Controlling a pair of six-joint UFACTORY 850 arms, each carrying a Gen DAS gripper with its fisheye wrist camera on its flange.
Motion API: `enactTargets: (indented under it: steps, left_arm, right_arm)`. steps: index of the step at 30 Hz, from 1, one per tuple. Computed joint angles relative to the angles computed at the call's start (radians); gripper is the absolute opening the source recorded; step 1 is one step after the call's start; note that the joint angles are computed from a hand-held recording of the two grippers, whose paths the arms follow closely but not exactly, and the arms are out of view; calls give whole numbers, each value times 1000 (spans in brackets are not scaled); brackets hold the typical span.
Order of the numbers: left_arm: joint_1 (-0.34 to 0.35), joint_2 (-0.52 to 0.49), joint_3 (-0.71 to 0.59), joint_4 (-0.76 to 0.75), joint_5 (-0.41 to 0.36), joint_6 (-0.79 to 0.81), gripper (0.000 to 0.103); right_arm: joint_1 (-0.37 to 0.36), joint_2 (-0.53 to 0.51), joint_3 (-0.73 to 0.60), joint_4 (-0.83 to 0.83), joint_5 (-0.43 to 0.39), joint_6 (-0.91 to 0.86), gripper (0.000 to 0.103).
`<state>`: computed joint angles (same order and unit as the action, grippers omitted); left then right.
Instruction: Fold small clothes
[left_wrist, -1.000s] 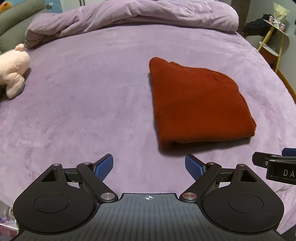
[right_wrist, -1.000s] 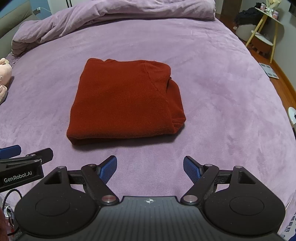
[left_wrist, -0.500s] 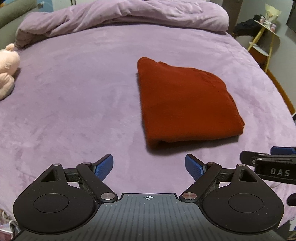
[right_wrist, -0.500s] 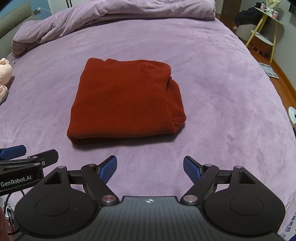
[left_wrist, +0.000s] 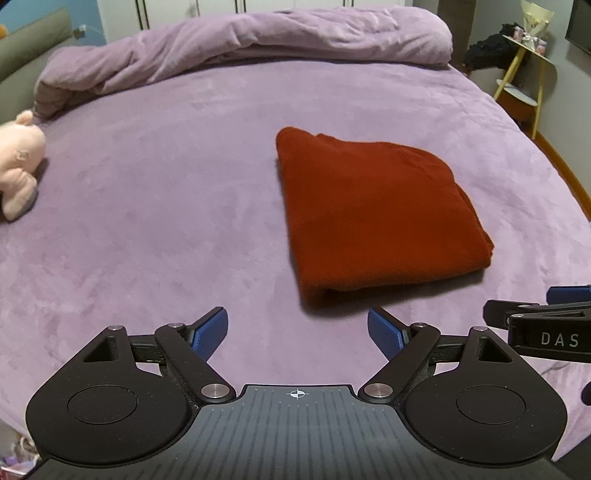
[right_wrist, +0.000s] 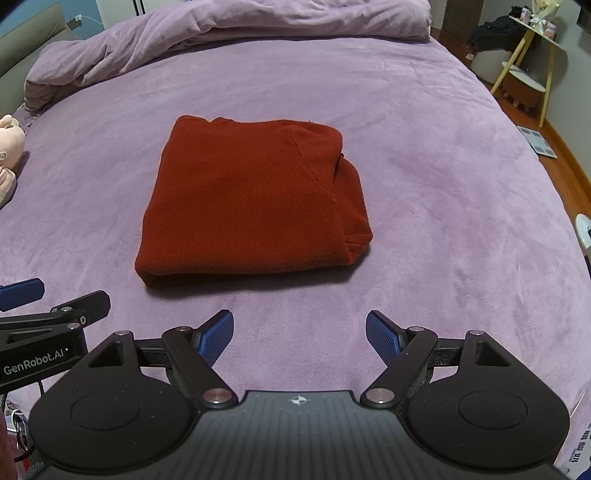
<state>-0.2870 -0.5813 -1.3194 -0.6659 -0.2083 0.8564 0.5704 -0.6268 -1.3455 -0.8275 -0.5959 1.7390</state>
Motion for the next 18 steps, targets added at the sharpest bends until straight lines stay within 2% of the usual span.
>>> enactTargets:
  steps: [8, 18]
  left_arm:
    - [4, -23, -35, 63, -72, -79, 82]
    - [0, -18, -26, 82, -69, -96, 81]
  right_arm:
    - [-1, 1, 2, 0, 2, 2, 79]
    - [2, 3, 3, -5, 1, 5, 79]
